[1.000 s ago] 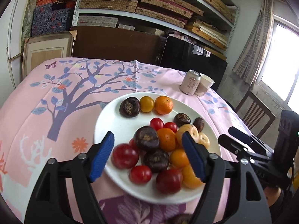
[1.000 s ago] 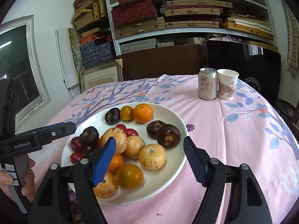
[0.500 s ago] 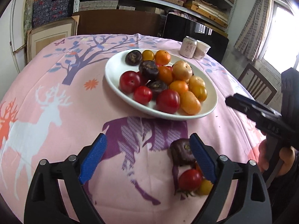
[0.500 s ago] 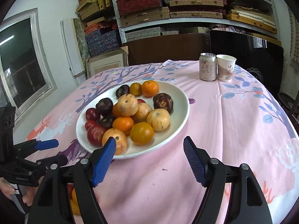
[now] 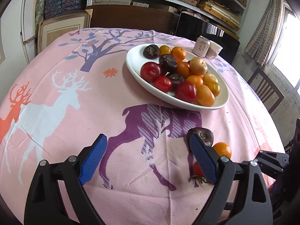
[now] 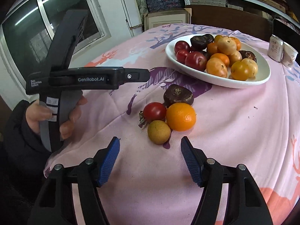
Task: Organize fruits
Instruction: 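Withdraw both open tools from the plate toward the remaining fruits, then close the right tool on the small yellow-brown fruit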
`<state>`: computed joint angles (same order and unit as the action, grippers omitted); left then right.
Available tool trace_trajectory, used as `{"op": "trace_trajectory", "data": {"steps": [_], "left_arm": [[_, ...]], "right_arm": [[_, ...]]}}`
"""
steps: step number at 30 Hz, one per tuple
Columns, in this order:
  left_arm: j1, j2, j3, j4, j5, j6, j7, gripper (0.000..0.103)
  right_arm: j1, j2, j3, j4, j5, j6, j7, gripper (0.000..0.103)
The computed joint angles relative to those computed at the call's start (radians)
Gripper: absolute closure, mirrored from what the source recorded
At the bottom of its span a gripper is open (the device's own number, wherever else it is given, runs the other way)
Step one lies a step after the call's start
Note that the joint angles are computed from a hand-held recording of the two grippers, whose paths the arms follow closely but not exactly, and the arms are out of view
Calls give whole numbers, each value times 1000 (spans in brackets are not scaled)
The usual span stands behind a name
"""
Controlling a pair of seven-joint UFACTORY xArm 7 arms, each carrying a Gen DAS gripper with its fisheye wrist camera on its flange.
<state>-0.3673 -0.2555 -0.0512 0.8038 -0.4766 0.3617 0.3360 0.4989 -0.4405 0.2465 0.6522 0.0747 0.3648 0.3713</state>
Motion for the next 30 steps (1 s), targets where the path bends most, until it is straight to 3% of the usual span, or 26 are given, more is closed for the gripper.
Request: {"op": "trace_trajectory", "data": {"steps": [4, 9, 13, 30], "left_arm": [[-2, 3, -3, 4, 8, 4, 4, 15], [-3, 7, -6, 7, 18, 10, 8, 15], [-2, 14, -7, 13, 16, 19, 11, 15], [-2, 14, -13, 10, 12, 17, 20, 15]], "right_arm": [[-47, 46, 48, 53, -58, 58, 66, 51], [-87, 83, 81, 90, -147, 79, 154, 57], [-86, 83, 65, 83, -164, 72, 201, 74], [-135, -18, 91, 7, -238, 79, 341, 74]]}}
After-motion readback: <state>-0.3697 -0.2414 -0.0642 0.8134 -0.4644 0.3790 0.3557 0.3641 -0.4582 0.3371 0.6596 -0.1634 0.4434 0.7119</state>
